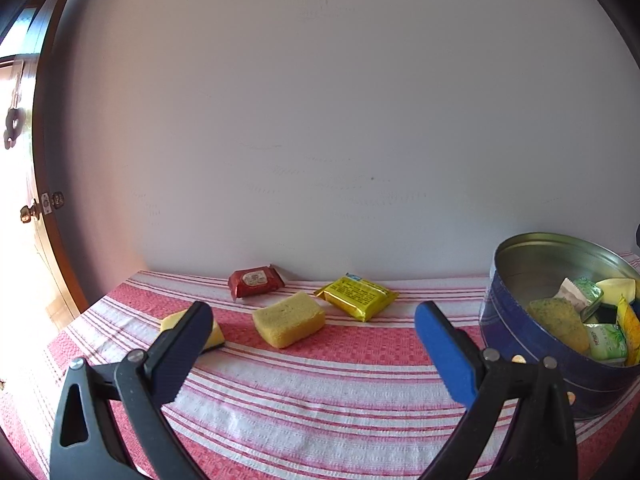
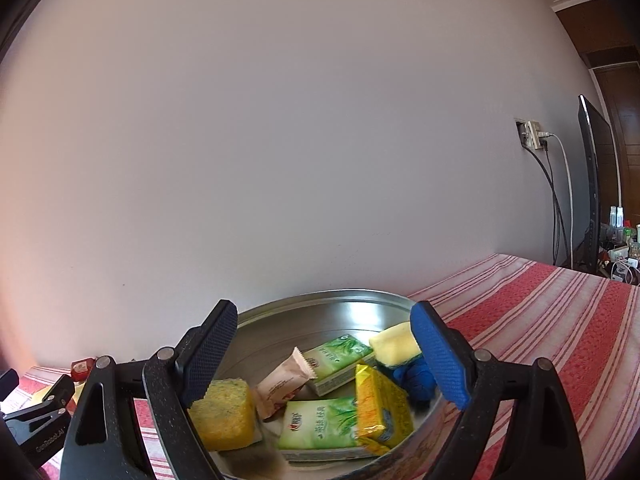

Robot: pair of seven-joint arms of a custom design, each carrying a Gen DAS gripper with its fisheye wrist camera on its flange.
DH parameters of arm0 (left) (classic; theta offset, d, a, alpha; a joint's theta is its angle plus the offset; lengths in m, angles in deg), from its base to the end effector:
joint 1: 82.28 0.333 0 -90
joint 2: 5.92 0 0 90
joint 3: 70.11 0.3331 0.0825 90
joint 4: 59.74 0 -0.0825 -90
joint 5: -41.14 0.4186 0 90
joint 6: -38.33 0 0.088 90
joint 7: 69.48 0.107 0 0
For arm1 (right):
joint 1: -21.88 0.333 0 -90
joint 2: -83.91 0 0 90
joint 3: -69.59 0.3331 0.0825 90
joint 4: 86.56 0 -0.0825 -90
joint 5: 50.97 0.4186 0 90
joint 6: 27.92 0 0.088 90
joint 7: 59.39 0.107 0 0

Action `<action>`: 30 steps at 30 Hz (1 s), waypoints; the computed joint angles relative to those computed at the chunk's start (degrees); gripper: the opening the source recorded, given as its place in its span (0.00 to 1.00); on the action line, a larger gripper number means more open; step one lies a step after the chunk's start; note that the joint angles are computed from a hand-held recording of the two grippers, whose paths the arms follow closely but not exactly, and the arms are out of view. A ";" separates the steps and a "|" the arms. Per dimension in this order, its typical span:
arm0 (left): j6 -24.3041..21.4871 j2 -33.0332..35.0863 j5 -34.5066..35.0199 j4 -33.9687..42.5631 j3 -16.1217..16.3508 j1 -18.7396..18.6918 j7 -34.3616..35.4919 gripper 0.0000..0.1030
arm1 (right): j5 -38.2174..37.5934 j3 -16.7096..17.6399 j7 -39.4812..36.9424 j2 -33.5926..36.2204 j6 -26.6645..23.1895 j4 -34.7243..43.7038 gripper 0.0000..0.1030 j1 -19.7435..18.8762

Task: Organize objects
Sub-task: 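Move both open tools back to the table toward the yellow sponges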

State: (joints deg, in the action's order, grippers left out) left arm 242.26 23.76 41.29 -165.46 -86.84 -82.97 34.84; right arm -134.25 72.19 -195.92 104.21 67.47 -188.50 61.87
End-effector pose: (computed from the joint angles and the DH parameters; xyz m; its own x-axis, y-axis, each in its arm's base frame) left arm 0.6967 -0.1818 0.3968 -0.3470 -0.9332 -0.0932 -0.2944 0.2028 -0.9339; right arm 0.5592 0.3775 0.4001 -0.7340 -0.6493 -0.1993 0.0362 0.2557 -0.9661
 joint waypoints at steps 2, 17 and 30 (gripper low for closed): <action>-0.77 1.01 -0.03 1.73 0.53 0.35 0.20 0.99 | -0.21 -0.08 -1.27 1.63 2.10 2.55 0.87 -0.33; -18.30 9.94 -9.91 20.14 7.20 -1.08 1.62 0.99 | 4.43 -6.86 -15.43 17.25 18.02 25.69 0.87 1.50; -46.51 23.72 -5.12 46.70 15.41 -5.78 -7.47 0.94 | 20.70 -9.73 -31.08 31.45 30.32 47.56 0.87 -2.19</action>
